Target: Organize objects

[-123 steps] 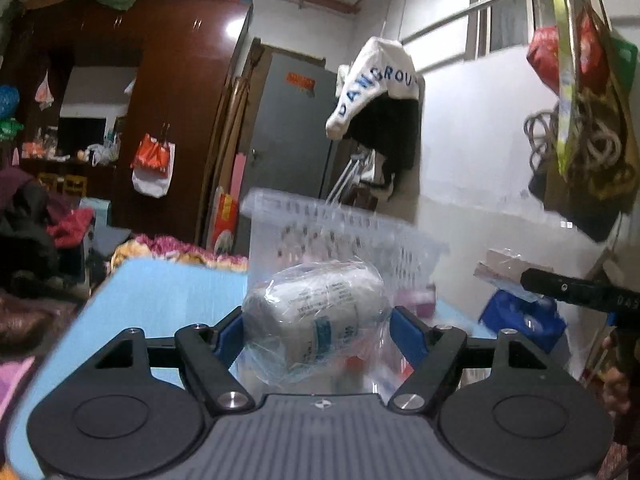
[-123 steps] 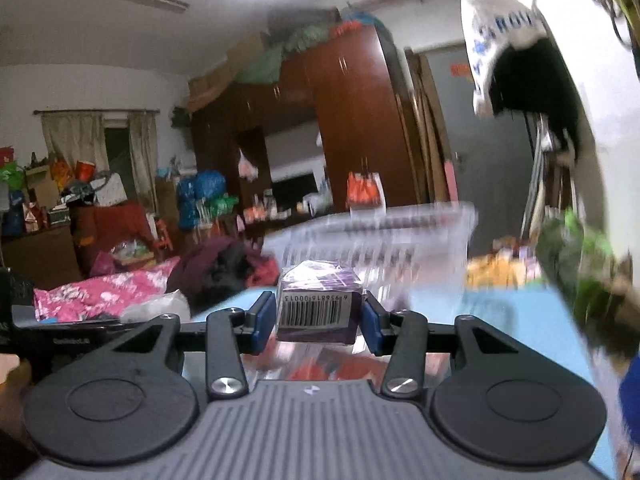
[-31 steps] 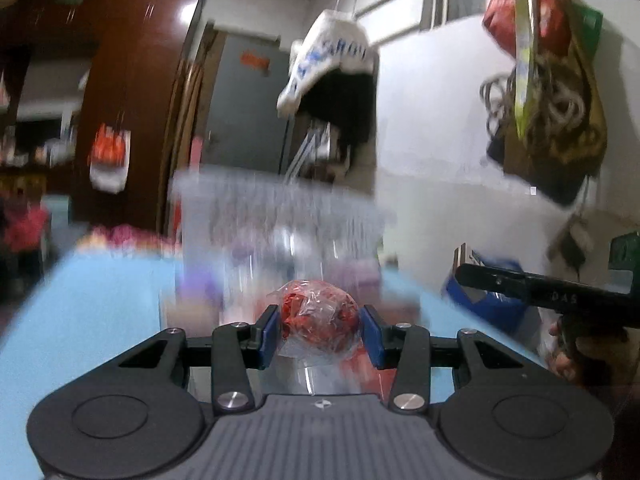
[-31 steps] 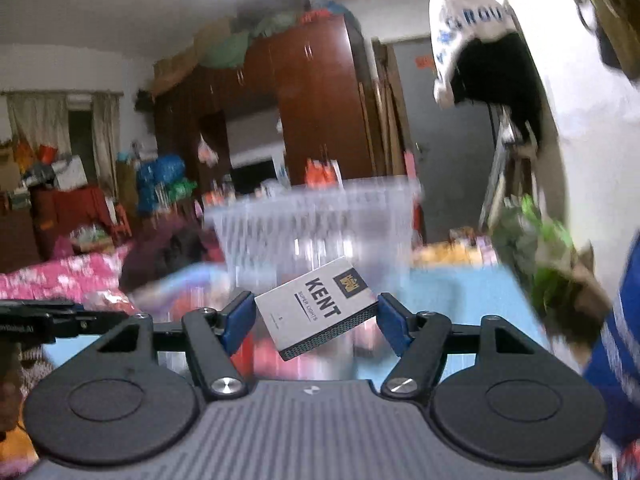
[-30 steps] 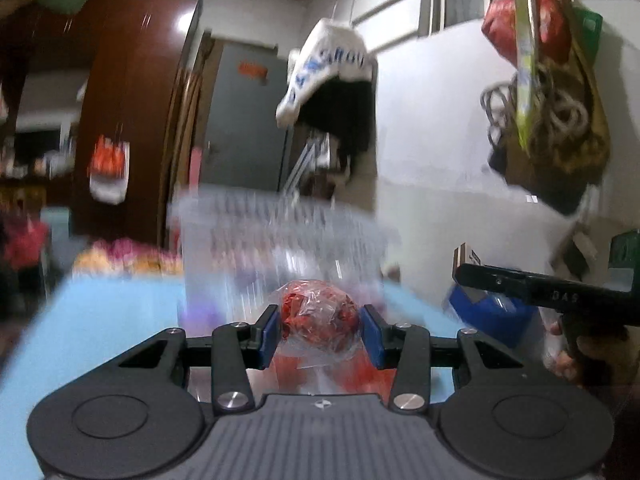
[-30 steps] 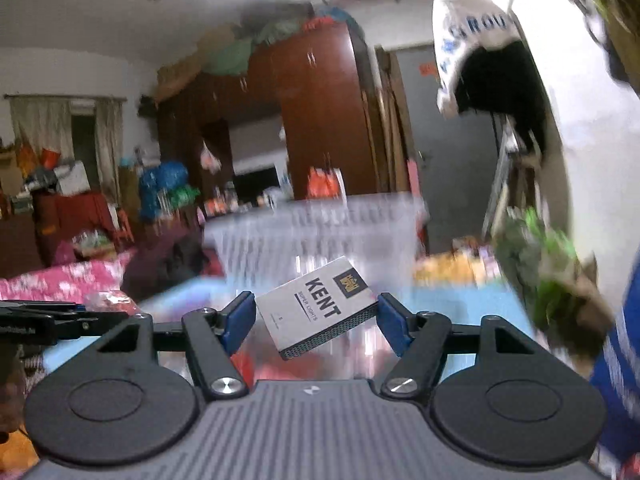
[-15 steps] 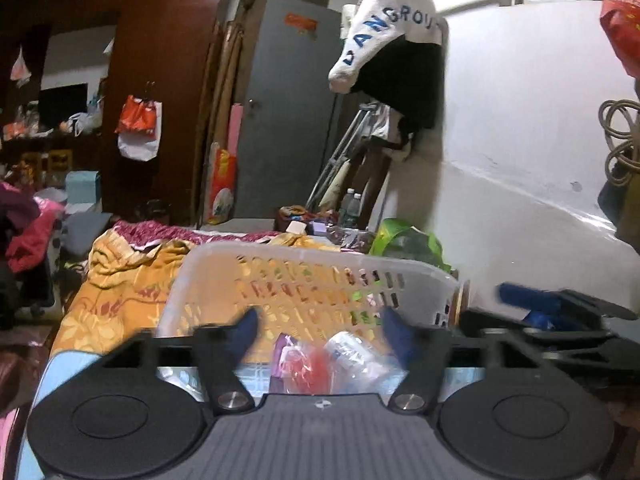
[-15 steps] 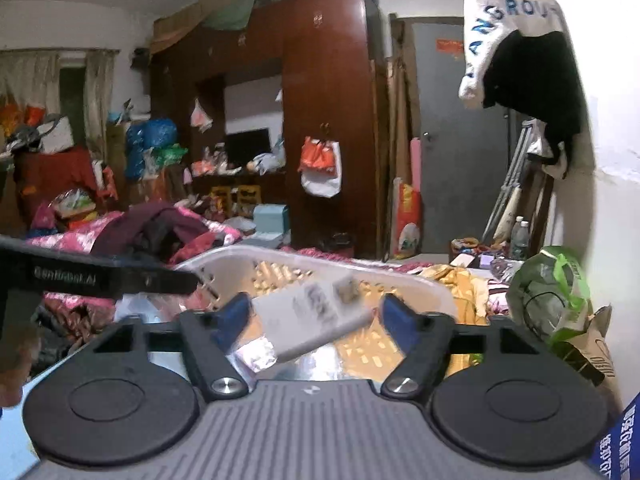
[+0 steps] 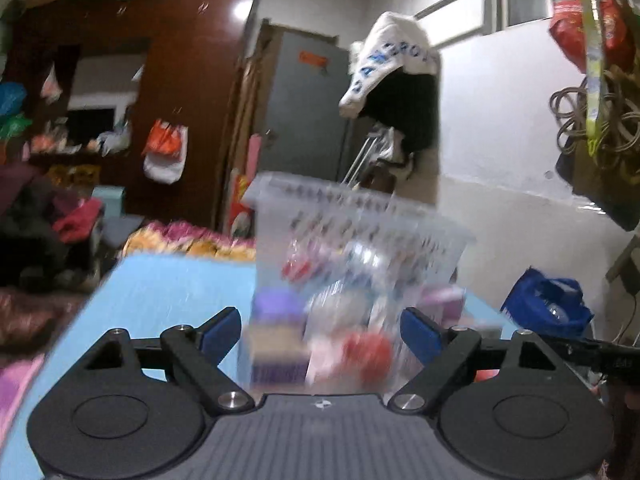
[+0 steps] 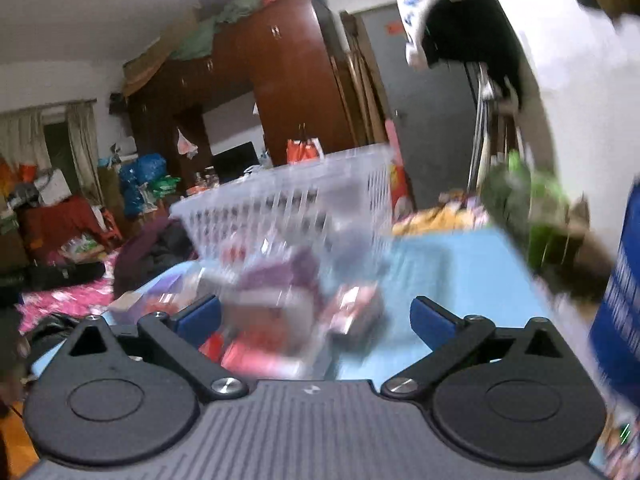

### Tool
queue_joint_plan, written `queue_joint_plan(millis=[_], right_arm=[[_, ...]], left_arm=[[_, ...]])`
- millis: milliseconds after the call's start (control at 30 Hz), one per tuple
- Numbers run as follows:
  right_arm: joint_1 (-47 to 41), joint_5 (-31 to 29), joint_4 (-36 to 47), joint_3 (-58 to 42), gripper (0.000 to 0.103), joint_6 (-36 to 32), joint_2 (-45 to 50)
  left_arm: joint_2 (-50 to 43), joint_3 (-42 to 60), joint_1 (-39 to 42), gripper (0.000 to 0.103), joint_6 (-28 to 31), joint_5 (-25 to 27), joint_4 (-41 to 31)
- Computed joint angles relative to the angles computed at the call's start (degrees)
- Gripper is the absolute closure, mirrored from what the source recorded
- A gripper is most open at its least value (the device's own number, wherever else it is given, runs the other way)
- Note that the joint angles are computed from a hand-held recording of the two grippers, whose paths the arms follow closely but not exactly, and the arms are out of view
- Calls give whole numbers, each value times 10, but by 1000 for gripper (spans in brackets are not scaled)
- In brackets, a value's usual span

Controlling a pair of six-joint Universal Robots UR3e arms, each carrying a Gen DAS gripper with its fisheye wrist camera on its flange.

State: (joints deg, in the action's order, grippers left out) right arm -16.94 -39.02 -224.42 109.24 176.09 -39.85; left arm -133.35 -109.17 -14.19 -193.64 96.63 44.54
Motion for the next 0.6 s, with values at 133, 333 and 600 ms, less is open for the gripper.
queue_joint_plan(millis=[133, 333, 600], right_arm=[[47, -75, 28, -40, 0, -3, 0], [113, -155, 130, -114, 0, -55, -5], [145, -194, 173, -124, 16, -83, 2]], left_arm=[[-17, -20, -6, 14, -21, 24, 24], [-40, 13, -18, 14, -22, 36, -18], [-69, 62, -40, 14, -31, 83, -71]])
